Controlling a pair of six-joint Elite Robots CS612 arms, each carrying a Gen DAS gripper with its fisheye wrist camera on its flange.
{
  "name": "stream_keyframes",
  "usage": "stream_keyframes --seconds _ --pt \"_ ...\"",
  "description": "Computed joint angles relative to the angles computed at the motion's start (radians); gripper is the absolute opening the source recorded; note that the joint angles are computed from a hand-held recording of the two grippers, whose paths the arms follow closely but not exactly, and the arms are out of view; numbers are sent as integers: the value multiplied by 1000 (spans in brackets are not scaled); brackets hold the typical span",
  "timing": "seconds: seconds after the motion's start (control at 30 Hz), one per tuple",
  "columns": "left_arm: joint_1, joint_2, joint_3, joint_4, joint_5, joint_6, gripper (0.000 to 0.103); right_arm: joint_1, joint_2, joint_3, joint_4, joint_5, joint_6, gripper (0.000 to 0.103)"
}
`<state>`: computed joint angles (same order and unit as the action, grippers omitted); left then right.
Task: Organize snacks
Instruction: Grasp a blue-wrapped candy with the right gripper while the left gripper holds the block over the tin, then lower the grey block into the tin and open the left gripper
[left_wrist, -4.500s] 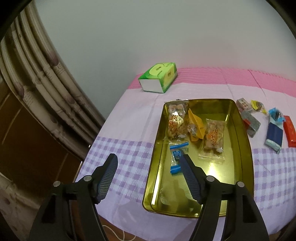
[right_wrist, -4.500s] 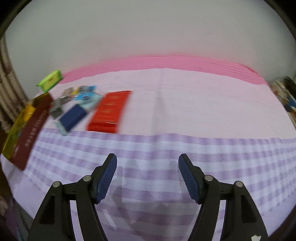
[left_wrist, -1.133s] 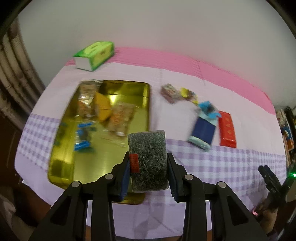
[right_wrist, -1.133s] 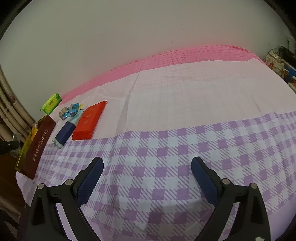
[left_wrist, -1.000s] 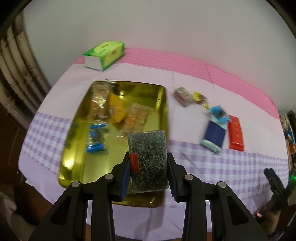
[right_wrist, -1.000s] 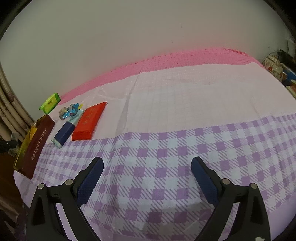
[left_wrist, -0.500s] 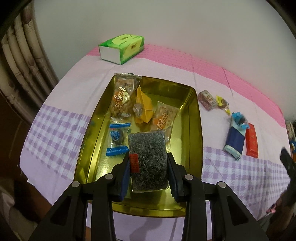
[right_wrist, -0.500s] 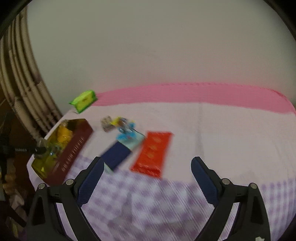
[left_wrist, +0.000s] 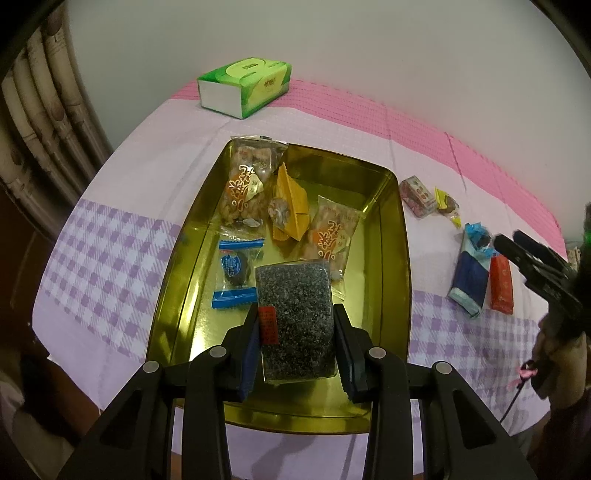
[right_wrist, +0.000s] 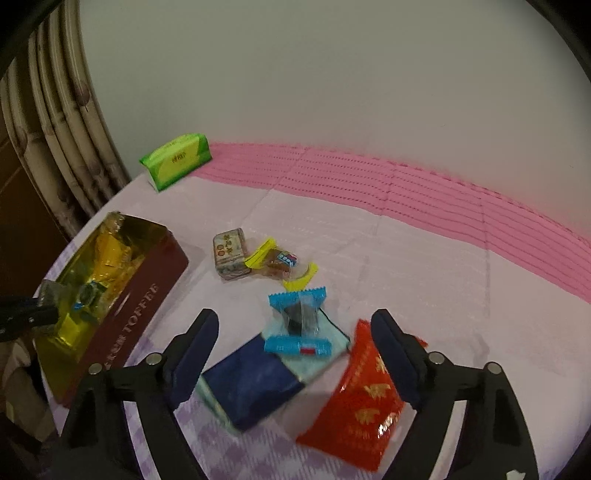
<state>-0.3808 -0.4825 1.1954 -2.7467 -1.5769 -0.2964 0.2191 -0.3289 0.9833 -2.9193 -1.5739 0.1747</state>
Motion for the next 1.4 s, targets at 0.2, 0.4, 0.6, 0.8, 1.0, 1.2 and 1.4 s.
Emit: stream_keyframes --seconds 0.2,0.4,0.6,0.8,1.0,1.2,1.4 --pt "1 3 -6 12 -7 3 37 6 41 -103 175 -16 -52 24" --pt "2 3 -9 20 -6 2 37 7 -8 3 45 11 -17 23" --pt "8 -1 -3 13 -2 -3 37 22 -115 233 -193 46 38 23" --pt "11 -4 -1 35 2 1 37 29 -183 397 -308 75 108 23" --pt "25 7 -13 66 -63 44 37 34 -210 455 -353 69 132 23" --pt "25 31 -47 100 -46 83 37 36 -208 456 -366 93 133 23" --pt "26 45 -72 137 -26 64 37 41 -204 450 -368 103 136 23"
